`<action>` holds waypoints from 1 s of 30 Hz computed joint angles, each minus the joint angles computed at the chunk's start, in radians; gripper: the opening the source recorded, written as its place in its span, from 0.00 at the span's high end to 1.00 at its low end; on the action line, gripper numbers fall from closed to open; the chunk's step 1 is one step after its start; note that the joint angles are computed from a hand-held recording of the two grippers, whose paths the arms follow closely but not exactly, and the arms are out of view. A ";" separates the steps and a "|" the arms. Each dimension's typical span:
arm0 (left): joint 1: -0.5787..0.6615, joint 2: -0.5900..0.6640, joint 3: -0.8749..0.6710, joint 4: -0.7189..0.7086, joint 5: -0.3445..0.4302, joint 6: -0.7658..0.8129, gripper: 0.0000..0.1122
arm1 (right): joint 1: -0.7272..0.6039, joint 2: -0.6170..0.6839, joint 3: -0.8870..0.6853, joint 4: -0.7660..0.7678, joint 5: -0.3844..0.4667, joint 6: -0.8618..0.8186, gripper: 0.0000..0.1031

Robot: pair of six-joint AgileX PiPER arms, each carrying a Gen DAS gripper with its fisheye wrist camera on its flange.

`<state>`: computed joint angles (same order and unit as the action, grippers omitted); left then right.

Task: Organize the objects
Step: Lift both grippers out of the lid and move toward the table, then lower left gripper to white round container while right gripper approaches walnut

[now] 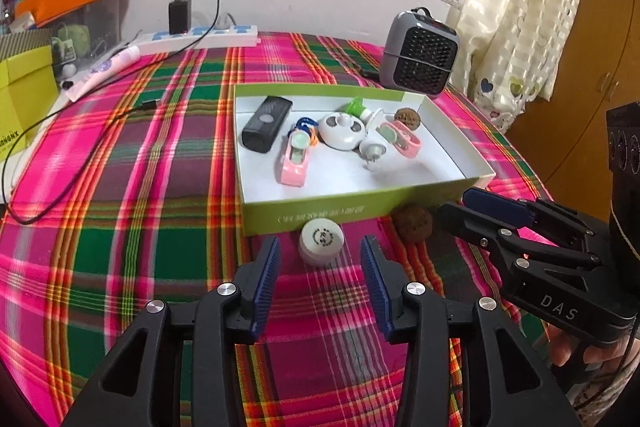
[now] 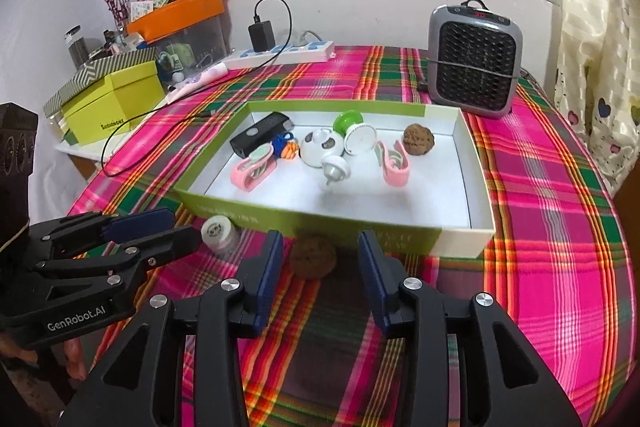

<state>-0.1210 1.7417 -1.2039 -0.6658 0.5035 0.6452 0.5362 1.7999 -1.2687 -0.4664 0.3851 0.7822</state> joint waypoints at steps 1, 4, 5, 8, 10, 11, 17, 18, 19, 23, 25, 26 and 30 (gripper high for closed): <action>-0.002 0.001 0.003 0.003 -0.001 -0.003 0.64 | -0.001 -0.001 0.005 0.003 -0.003 -0.002 0.61; -0.005 0.002 0.009 -0.004 -0.002 0.004 0.63 | -0.001 -0.004 0.018 0.010 -0.012 -0.005 0.61; -0.006 0.004 0.012 -0.004 -0.004 0.003 0.63 | -0.001 -0.004 0.023 0.012 -0.015 -0.007 0.61; -0.006 0.011 0.011 0.002 -0.004 -0.004 0.63 | -0.003 0.005 0.024 0.032 -0.014 -0.025 0.61; -0.007 0.019 0.007 0.008 -0.002 -0.008 0.63 | -0.008 0.010 0.026 0.059 -0.016 -0.049 0.61; -0.008 0.022 0.005 0.010 -0.001 -0.009 0.62 | -0.009 0.013 0.025 0.072 -0.016 -0.061 0.61; -0.012 0.045 -0.013 0.017 0.006 -0.016 0.61 | -0.016 0.021 0.021 0.130 -0.016 -0.123 0.61; -0.013 0.047 -0.015 0.017 0.007 -0.015 0.61 | -0.015 0.023 0.019 0.131 -0.014 -0.124 0.61; -0.014 0.051 -0.021 0.023 0.009 -0.020 0.61 | -0.016 0.027 0.015 0.139 -0.012 -0.133 0.61; -0.022 0.064 -0.039 0.034 0.013 -0.028 0.61 | -0.018 0.039 0.001 0.155 0.001 -0.149 0.59; -0.024 0.074 -0.050 0.038 0.018 -0.031 0.61 | -0.017 0.046 -0.008 0.149 0.009 -0.146 0.52; -0.026 0.079 -0.056 0.045 0.018 -0.039 0.61 | -0.016 0.049 -0.014 0.141 0.015 -0.139 0.51; -0.030 0.098 -0.078 0.067 0.021 -0.059 0.61 | -0.014 0.069 -0.045 0.128 0.042 -0.138 0.51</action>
<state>-0.1505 1.8397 -1.2818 -0.5984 0.5248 0.5863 0.5225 1.8693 -1.3137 -0.3384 0.4269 0.6443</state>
